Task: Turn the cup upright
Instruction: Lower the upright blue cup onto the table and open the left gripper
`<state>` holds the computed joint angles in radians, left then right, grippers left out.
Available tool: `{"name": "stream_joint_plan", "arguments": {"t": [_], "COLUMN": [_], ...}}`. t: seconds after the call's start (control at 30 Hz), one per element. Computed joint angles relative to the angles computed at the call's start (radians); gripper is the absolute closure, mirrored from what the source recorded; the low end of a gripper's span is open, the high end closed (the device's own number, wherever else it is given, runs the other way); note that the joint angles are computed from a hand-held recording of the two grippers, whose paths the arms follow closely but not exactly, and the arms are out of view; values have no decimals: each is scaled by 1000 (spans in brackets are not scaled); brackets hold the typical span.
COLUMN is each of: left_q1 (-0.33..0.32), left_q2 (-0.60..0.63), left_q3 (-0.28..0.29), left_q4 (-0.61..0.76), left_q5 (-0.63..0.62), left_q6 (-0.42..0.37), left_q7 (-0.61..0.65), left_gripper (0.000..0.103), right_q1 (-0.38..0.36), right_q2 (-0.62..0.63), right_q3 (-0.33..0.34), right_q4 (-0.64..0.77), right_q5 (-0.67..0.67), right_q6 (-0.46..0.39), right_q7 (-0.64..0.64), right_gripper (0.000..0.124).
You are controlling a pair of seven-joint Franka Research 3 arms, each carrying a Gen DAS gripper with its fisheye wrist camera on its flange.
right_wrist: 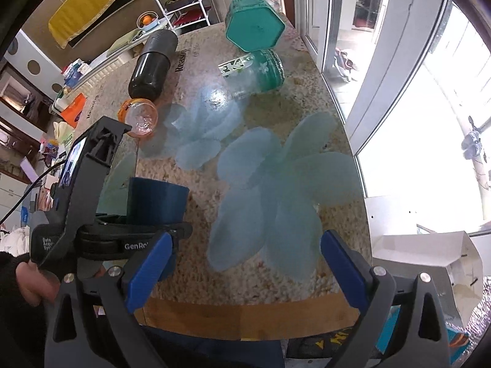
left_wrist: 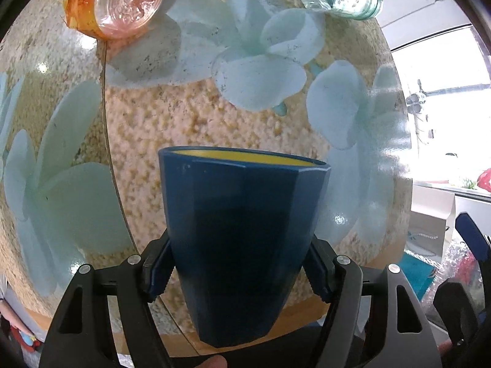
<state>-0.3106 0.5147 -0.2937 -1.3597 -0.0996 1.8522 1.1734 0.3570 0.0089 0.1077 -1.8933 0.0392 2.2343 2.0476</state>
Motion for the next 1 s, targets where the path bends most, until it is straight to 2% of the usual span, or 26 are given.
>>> {"name": "stream_joint_plan", "arguments": {"t": [0.1,0.17,0.33,0.57,0.63,0.9,1.0], "left_q1": [-5,-4,0,8,10,23,39], "left_q2": [-3,-20,-19,-57,-85,-181,-233], "left_q3": [4,-1,-11,-21,-21,1,11], "left_q4": [6,-13,-13,-26,-42,-86,-149], "left_q5": [24,27,-6,-37,-35,6,10], "left_q6": [-15,6,27,50,58,51,83], "left_q7": [13,37,62,116,144,235,279], "left_gripper": [22,8,2,0,0,0,0], "right_q1": [-3,-5,-8,-18,-21,-3,16], "right_q2": [2,-1,-10,-37,-42,3,37], "right_q3": [-4,-4,-5,-7,-6,7,14], "right_q4": [-3,-9,-21,-36,-35,53,104], "right_q5": [19,28,36,61,69,69,42], "right_q6": [7,14,28,52,58,48,46], "right_q7": [-17,-23,-22,1,7,34,67], "right_gripper": [26,26,25,25,21,21,21]}}
